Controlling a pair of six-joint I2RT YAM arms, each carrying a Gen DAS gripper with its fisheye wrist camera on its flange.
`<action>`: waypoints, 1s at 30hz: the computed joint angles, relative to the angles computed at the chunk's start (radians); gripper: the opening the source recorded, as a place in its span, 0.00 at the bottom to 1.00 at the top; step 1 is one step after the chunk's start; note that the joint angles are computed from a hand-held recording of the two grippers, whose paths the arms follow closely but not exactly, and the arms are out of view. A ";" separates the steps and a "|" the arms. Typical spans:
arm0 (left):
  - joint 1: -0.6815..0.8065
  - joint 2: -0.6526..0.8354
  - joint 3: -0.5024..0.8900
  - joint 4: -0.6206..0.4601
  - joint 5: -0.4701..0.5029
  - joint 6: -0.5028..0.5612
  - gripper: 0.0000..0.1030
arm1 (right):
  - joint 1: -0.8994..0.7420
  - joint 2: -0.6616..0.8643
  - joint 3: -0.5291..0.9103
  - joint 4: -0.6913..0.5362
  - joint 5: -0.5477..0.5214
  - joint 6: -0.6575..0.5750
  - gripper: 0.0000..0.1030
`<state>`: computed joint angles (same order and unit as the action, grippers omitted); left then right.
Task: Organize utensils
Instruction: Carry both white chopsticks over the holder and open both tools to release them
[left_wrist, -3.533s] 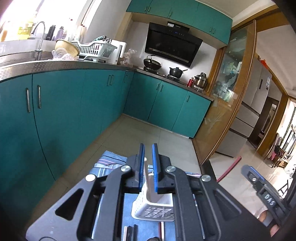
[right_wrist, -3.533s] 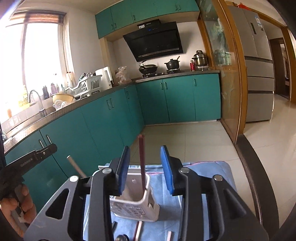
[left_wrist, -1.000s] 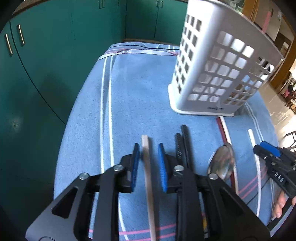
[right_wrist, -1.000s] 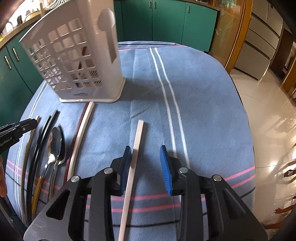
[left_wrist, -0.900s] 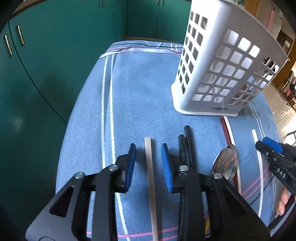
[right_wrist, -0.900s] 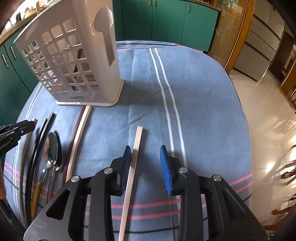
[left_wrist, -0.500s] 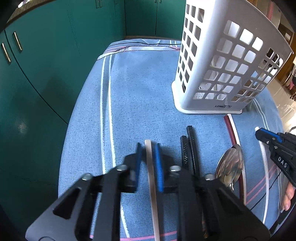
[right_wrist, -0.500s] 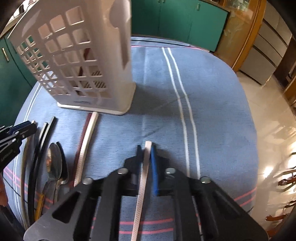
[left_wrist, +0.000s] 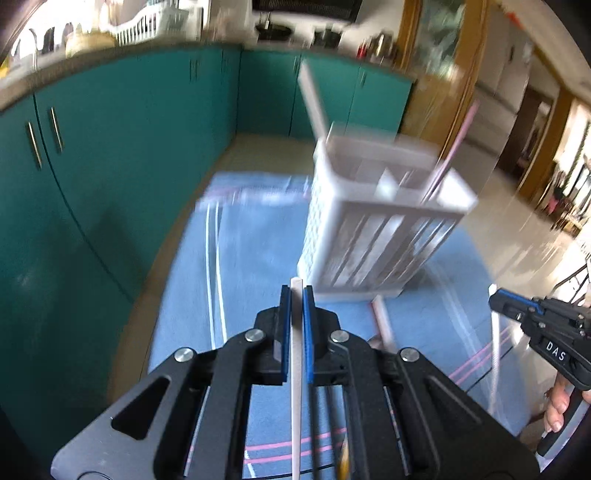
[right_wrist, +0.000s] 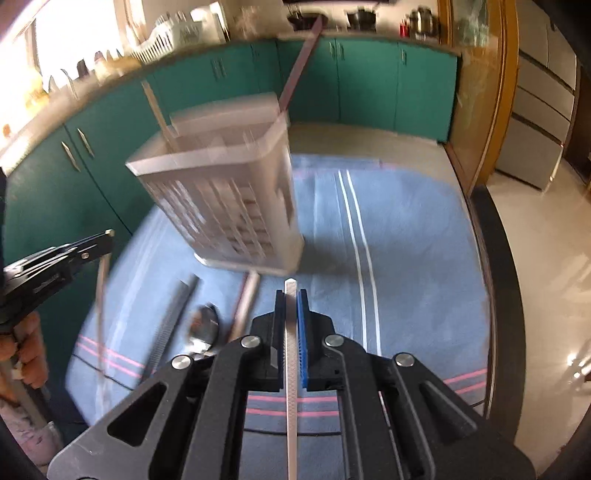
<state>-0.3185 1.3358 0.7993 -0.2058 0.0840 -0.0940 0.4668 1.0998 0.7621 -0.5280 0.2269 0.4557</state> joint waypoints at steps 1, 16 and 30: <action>0.000 -0.051 0.000 -0.008 0.003 -0.003 0.06 | -0.005 -0.047 0.012 -0.020 -0.007 -0.007 0.07; 0.035 -0.260 0.176 -0.097 0.084 -0.010 0.06 | 0.035 -0.234 0.286 -0.156 0.038 -0.102 0.07; 0.119 -0.170 0.411 -0.120 0.211 -0.169 0.06 | -0.135 -0.025 0.630 -0.136 -0.130 -0.170 0.07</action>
